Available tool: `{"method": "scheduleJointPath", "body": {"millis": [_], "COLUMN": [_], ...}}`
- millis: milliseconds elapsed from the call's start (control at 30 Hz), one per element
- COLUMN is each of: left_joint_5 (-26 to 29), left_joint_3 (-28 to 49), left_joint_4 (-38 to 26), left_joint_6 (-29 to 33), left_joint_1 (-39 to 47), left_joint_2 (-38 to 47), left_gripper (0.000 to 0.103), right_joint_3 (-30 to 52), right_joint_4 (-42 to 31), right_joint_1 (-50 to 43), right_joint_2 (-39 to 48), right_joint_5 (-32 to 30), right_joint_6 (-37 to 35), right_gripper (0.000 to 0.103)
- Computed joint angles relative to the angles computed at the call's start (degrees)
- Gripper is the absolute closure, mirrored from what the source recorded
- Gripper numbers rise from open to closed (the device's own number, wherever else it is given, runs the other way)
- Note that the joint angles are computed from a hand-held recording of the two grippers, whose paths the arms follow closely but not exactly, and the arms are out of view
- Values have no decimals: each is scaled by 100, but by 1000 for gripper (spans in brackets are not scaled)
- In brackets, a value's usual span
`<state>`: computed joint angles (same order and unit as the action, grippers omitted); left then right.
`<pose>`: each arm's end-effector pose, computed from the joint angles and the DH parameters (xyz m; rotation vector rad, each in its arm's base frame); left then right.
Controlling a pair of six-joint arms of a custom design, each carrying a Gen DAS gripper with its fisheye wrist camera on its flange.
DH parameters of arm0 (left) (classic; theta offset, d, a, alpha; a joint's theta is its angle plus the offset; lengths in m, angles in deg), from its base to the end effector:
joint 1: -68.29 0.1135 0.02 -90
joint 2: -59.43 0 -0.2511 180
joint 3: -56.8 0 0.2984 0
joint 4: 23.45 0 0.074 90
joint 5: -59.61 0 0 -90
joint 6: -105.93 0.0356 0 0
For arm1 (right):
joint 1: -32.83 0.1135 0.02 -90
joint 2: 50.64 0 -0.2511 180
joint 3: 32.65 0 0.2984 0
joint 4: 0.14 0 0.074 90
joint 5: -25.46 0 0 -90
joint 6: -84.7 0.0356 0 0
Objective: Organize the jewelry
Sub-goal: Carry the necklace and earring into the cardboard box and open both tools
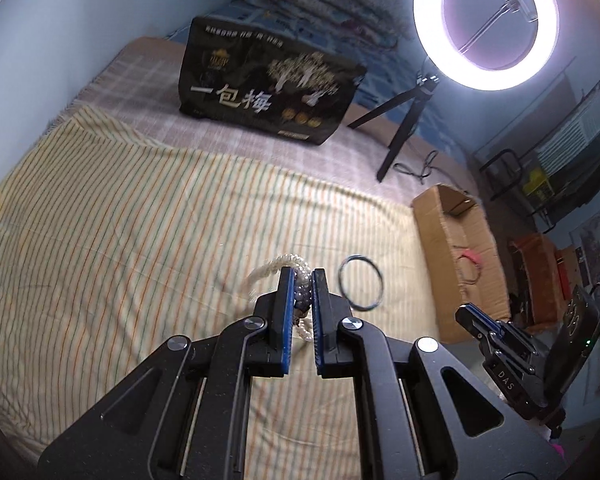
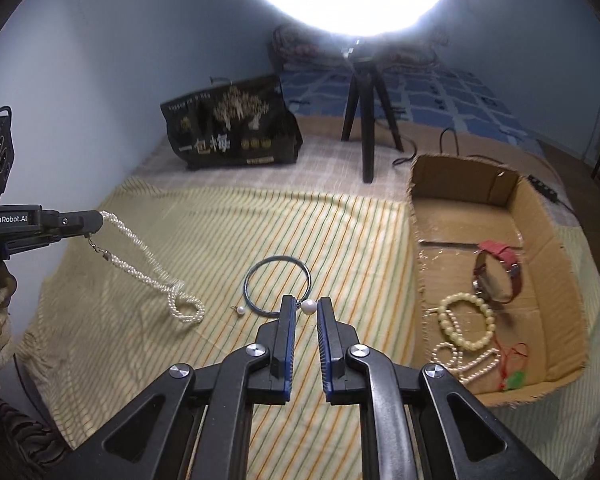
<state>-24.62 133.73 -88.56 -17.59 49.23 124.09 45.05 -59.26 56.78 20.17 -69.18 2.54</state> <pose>0.2542 -0.0916 0.3167 -0.2790 2.5439 -0.4966 0.2737 0.1247 0.2999 -0.3860 2.4792 0.3328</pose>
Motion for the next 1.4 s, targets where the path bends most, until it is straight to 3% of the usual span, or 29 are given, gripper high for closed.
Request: {"method": "scheduleJointPath", "body": {"millis": [367,800,1000,1400], "left_joint_5": [-338,-455,-580,-683], "left_joint_3": [607,1494,2312,4735], "left_joint_4": [-251,-133,-169,-317], "left_joint_6": [-215,-543,-465,-188], "left_joint_1": [-689,-1298,-1576,-2108], "left_joint_2": [-125,493,1124,3087], "left_gripper": [97,97,97,97], "right_joint_3": [-24,-40,-99,-69], "right_joint_4": [-497,-791,-793,-696], "right_joint_1": [-529,-1633,-2079,-2592], "right_joint_2": [-908,-1387,-1389,-1112], "right_joint_5": [-65,-498,-731,-939], "right_joint_6": [-211,-583,-748,-930], "right_gripper": [95,95,95,95]}}
